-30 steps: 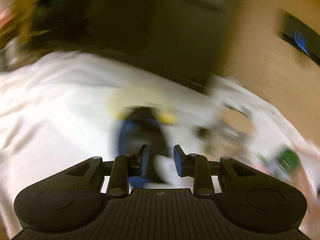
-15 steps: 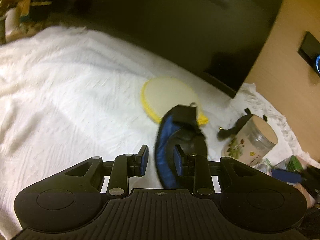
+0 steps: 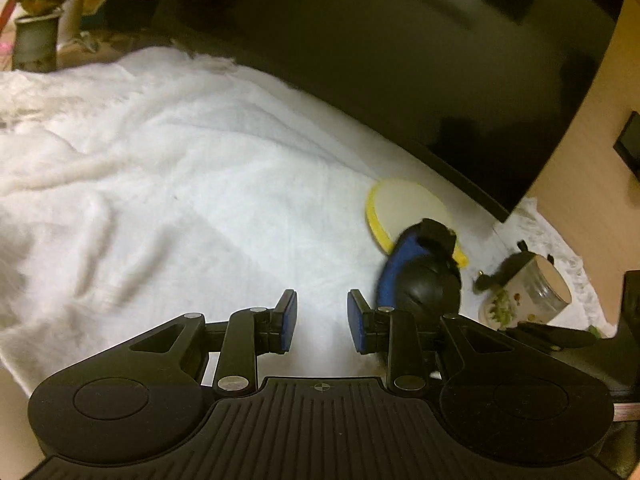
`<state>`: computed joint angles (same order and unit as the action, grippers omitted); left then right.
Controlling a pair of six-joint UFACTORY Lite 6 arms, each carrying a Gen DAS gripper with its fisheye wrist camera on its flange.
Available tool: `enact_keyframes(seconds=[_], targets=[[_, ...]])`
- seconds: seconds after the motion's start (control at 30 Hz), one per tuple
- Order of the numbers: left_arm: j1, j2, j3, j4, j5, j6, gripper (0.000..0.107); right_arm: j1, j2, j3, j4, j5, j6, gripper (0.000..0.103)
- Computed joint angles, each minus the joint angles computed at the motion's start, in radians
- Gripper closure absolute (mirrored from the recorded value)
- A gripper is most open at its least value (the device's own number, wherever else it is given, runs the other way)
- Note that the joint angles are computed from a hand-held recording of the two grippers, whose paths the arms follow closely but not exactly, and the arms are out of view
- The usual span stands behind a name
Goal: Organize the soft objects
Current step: 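Move the left tool to the black-and-blue knee pad and grasp it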
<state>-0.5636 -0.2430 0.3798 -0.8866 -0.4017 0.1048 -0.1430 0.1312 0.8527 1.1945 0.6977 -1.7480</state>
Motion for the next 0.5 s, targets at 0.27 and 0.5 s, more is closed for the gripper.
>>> enact_keyframes(seconds=[0.27, 0.5], targets=[[-0.113, 0.131, 0.126, -0.045, -0.03, 0.111, 0.077, -0.093, -0.192, -0.181, 0.087, -0.073, -0.182, 0.014], [-0.254, 0.424, 0.422, -0.343, -0.132, 0.435, 0.077, -0.286, -0.173, -0.22, 0.048, -0.172, -0.227, 0.014]])
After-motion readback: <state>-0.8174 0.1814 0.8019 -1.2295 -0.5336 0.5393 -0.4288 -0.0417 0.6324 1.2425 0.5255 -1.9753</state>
